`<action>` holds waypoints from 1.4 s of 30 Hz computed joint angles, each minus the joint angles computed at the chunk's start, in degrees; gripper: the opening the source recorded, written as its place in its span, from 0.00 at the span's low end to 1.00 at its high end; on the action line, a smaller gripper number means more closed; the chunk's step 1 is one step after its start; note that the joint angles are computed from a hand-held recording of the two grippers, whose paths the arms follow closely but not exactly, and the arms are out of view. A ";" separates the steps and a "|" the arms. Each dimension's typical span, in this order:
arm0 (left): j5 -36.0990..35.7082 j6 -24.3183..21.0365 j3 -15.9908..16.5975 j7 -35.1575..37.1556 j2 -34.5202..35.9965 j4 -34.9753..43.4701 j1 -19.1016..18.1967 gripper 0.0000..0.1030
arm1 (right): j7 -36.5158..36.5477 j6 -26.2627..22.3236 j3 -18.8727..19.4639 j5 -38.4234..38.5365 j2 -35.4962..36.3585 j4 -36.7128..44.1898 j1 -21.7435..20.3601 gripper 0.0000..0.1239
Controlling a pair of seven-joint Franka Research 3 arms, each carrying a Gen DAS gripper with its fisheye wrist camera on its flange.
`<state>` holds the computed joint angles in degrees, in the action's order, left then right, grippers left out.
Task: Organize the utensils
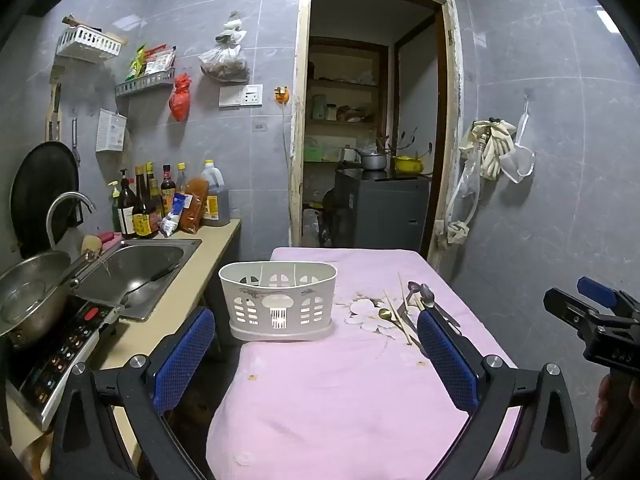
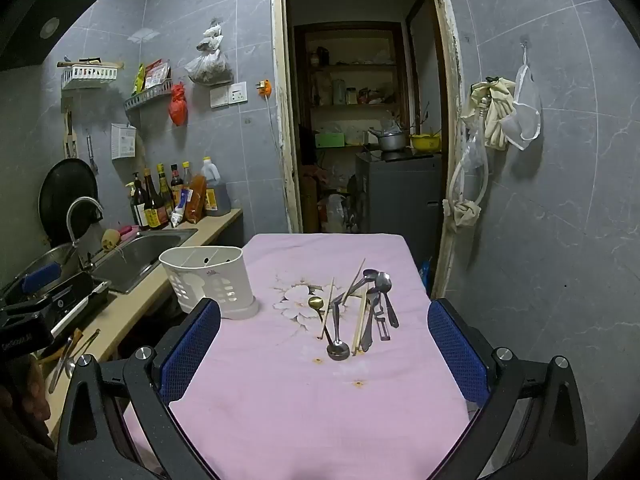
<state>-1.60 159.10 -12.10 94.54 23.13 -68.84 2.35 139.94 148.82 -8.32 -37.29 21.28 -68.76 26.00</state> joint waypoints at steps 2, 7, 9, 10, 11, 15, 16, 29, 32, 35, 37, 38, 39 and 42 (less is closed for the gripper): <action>0.17 -0.04 0.12 -0.19 0.01 0.03 -0.08 0.99 | -0.14 0.05 0.05 0.09 -0.06 -0.11 -0.04 0.82; 0.42 -0.02 0.26 -0.68 0.01 0.01 -0.24 0.99 | -0.27 -0.02 -0.01 0.06 0.09 -0.06 0.01 0.82; 0.00 0.04 -0.23 0.00 0.02 0.00 0.16 0.99 | -0.23 -0.09 -0.02 0.01 0.20 0.00 0.09 0.82; -0.03 0.04 -0.22 0.01 0.00 -0.01 0.14 0.99 | -0.40 -0.16 0.03 0.17 0.20 0.05 0.03 0.82; -0.10 0.04 -0.22 0.04 0.01 -0.02 0.15 0.99 | -0.45 -0.17 0.03 0.22 0.20 0.05 0.02 0.82; -0.17 -0.06 -0.13 0.01 0.00 0.02 0.08 0.99 | -0.88 -0.42 0.10 0.54 0.26 0.29 -0.05 0.82; -0.17 -0.06 -0.12 0.02 0.00 0.02 0.08 0.99 | -0.86 -0.39 0.06 0.53 0.29 0.28 -0.04 0.82; -0.42 -0.16 -0.17 0.26 0.00 0.03 0.09 0.99 | -1.11 -0.60 0.03 0.54 0.20 0.31 0.02 0.82; -0.40 -0.19 -0.16 0.24 0.00 0.05 0.09 0.99 | -0.96 -0.57 -0.09 0.31 0.30 0.42 0.14 0.82; -0.47 -0.13 -0.20 0.28 -0.01 0.01 0.12 0.99 | -0.61 -0.23 -0.09 -0.07 -0.17 -0.41 0.12 0.82; -0.47 -0.13 -0.20 0.28 -0.01 0.01 0.11 0.99 | -0.64 -0.36 0.00 -0.09 -0.13 -0.29 0.08 0.82; -0.52 -0.14 -0.24 0.32 0.00 0.02 0.14 0.99 | -0.57 -0.32 -0.01 -0.16 -0.13 -0.32 0.07 0.82; -0.52 -0.14 -0.23 0.33 0.00 0.02 0.14 0.99 | -0.68 -0.40 0.05 -0.12 -0.14 -0.27 0.04 0.82; -0.52 -0.14 -0.23 0.33 0.00 0.02 0.13 0.99 | -0.74 -0.30 0.11 -0.09 -0.14 -0.33 -0.04 0.82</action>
